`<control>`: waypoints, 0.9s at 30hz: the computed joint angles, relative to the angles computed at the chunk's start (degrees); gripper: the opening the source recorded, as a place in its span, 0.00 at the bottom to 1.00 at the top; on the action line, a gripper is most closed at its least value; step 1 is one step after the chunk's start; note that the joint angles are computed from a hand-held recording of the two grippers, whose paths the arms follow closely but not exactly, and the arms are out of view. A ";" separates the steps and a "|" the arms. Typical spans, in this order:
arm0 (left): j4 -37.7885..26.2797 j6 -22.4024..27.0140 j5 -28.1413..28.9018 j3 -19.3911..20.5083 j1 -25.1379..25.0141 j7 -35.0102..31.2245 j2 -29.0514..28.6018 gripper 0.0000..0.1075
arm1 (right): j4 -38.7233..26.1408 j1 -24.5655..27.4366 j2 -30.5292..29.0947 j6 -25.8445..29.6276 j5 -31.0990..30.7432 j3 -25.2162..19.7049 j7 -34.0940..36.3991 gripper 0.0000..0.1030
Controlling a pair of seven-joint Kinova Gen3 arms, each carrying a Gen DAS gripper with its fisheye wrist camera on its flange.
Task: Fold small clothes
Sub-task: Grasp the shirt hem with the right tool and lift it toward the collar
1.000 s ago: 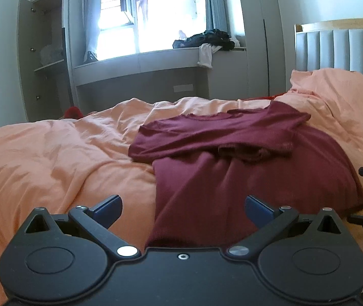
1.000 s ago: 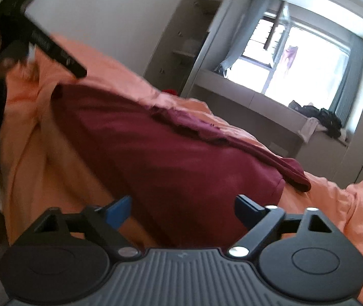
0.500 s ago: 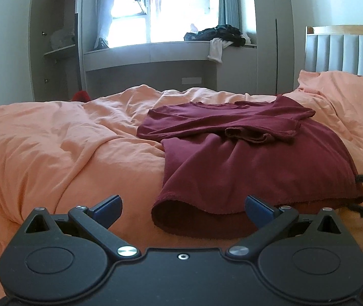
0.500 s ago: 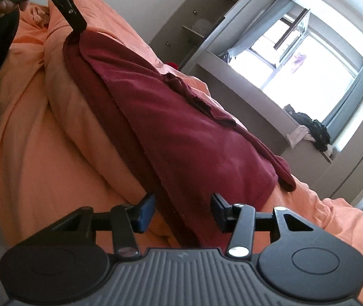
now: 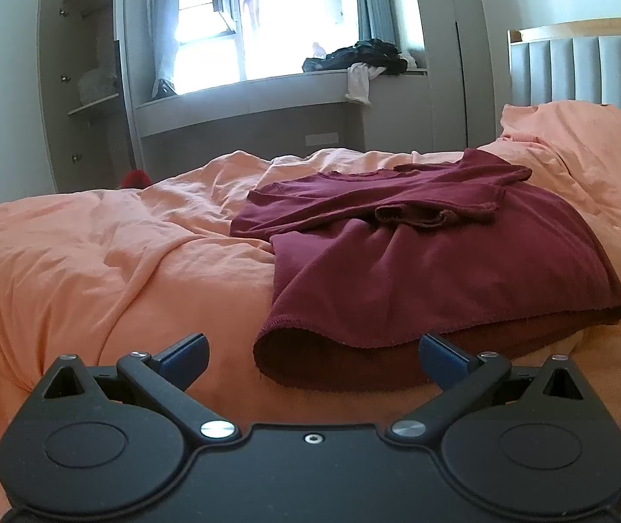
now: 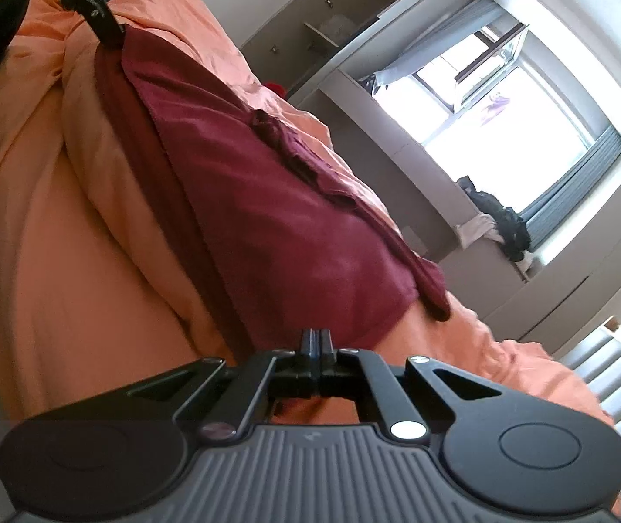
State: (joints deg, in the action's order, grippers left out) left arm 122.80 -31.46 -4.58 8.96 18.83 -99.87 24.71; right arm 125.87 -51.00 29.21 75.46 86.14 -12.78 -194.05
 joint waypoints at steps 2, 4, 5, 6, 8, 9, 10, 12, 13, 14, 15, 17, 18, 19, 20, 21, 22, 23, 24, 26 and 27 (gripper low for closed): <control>-0.29 0.36 -0.09 0.09 -0.09 0.19 0.31 0.95 | 0.76 0.71 -1.61 -1.82 0.23 -0.55 0.61 0.00; -0.72 0.96 0.16 0.21 -0.11 0.66 0.56 0.95 | -0.40 1.23 -1.12 -2.63 -1.00 -0.39 2.68 0.07; -0.83 1.02 0.22 0.28 -0.14 0.92 0.68 0.95 | -0.68 1.56 -0.62 -3.17 -0.91 -0.13 3.27 0.09; -0.92 1.06 0.37 0.20 -0.07 1.01 0.79 0.95 | -1.09 1.87 -0.21 -3.73 -0.97 0.09 3.80 0.11; -1.03 1.12 1.62 -0.74 0.99 0.07 0.94 0.95 | -1.61 2.87 0.18 -5.72 -0.79 0.48 4.24 0.18; -1.06 1.08 2.36 -1.24 1.56 -0.55 1.03 0.95 | -1.92 3.42 0.40 -6.80 -0.49 0.70 4.55 0.21; -1.17 1.21 2.86 -1.47 1.85 -0.93 1.12 0.95 | -2.01 3.59 0.68 -7.31 -0.32 0.91 4.85 0.24; -1.68 2.01 3.86 -1.83 2.33 -1.58 1.27 0.95 | -2.23 3.74 1.53 -7.94 0.29 1.32 5.76 0.30; -1.95 2.41 4.47 -2.07 2.63 -1.92 1.35 0.95 | -2.24 3.70 1.96 -7.98 0.58 1.51 5.99 0.31; -2.16 2.59 5.21 -2.37 3.04 -2.33 1.44 0.95 | -2.57 3.51 2.74 -7.56 0.78 1.81 6.21 0.31; -2.18 2.42 5.98 -2.69 3.49 -2.76 1.50 0.95 | -2.86 3.13 3.64 -6.69 0.94 2.16 5.98 0.28; -1.97 1.83 6.42 -2.73 3.51 -3.12 1.54 0.95 | -2.97 2.59 4.32 -5.25 0.85 2.58 4.71 0.04; -1.79 1.52 6.50 -2.67 3.46 -3.22 1.49 0.95 | -2.58 2.64 3.81 -5.31 0.86 2.48 3.96 0.04; -1.63 1.22 6.42 -2.54 3.30 -3.27 1.48 0.95 | -2.07 2.61 3.04 -5.27 0.67 2.29 3.16 0.03; -1.44 0.92 6.20 -2.39 3.07 -3.26 1.43 0.95 | -1.50 2.14 2.35 -4.47 0.27 2.11 2.30 0.03; -1.26 0.55 6.07 -2.30 2.97 -3.34 1.42 0.95 | -1.11 1.61 1.57 -3.49 -0.59 1.87 2.10 0.03; -1.03 0.13 6.05 -2.27 2.98 -3.46 1.42 0.95 | -0.79 0.89 0.51 -2.17 -2.02 1.55 2.06 0.03; -0.89 -0.25 6.01 -2.28 3.05 -3.69 1.48 0.95 | -0.37 0.29 -0.70 -1.07 -3.26 1.21 1.88 0.03; -0.86 -0.38 5.96 -2.30 3.16 -4.01 1.53 0.95 | -0.02 -0.16 -2.01 -0.29 -4.43 0.79 1.92 0.03; -0.97 -0.37 5.87 -2.48 3.60 -5.08 1.70 0.95 | 0.32 -0.96 -3.94 1.46 -6.96 0.11 2.76 0.02; -0.87 -0.65 5.67 -2.55 3.81 -5.75 1.78 0.95 | 0.44 -1.11 -4.40 2.01 -7.70 -0.09 3.15 0.02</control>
State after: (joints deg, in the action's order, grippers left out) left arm 121.94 -32.11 1.08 6.42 22.64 -105.63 26.49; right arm 126.32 -52.11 24.81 77.46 78.44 -12.87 -190.90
